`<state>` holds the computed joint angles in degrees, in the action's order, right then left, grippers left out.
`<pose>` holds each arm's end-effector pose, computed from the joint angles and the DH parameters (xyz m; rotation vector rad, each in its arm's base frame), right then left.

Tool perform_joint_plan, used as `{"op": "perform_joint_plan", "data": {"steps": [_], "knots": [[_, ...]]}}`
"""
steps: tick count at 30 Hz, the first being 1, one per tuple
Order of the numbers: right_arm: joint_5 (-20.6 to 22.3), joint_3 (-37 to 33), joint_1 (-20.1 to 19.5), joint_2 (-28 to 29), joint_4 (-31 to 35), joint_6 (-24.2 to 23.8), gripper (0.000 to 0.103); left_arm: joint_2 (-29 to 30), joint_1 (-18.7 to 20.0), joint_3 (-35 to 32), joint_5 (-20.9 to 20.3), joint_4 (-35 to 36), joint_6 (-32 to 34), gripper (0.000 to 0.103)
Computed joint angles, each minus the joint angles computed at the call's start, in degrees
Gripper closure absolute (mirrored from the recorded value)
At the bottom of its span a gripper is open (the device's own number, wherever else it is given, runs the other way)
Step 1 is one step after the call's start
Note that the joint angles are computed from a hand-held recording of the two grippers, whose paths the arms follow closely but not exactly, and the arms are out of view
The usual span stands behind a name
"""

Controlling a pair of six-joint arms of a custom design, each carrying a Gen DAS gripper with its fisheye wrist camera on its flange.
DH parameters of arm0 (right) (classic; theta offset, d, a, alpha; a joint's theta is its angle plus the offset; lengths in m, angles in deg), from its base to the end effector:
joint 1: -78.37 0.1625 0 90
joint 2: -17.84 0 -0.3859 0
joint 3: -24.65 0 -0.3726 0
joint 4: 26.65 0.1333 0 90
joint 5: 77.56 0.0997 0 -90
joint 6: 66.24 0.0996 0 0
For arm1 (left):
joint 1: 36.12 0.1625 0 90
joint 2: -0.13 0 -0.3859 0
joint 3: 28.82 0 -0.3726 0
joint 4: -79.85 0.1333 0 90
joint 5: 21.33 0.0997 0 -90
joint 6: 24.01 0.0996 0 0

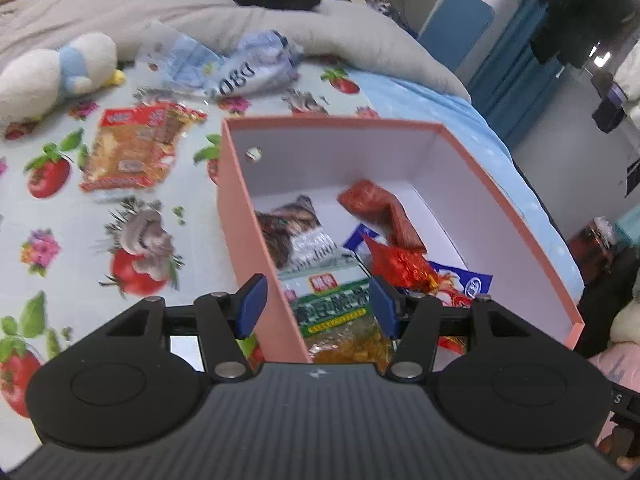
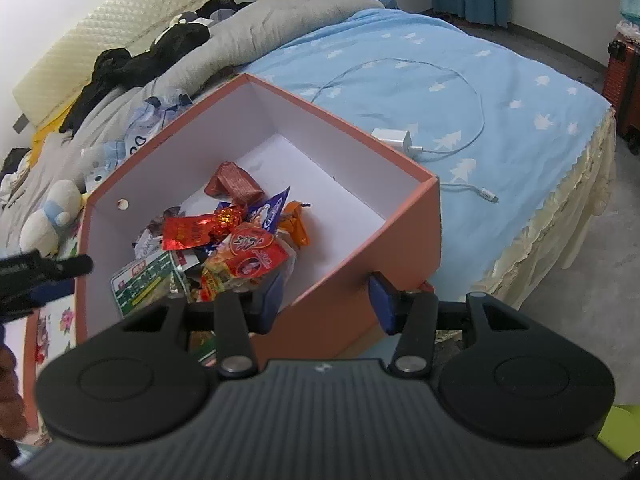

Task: Organize snacks
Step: 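Withdraw both open tools from the box back toward the remaining packets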

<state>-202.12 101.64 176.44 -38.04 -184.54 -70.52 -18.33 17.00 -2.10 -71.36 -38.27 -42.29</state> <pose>0.1732 -0.6745 0.3643 -0.0622 -2.3946 1.0507 -0.3550 -0.8019 0.1932 0.2524 2.5484 -0.8269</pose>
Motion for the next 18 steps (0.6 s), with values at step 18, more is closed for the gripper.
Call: {"op": "perform_joint_plan", "data": {"steps": [18], "knots": [[3.6,11.1,6.8,-7.8,-10.4,-7.3,0.052,-25.3,-8.5,36.3,7.8,-17.3,1.8,0.041]]}}
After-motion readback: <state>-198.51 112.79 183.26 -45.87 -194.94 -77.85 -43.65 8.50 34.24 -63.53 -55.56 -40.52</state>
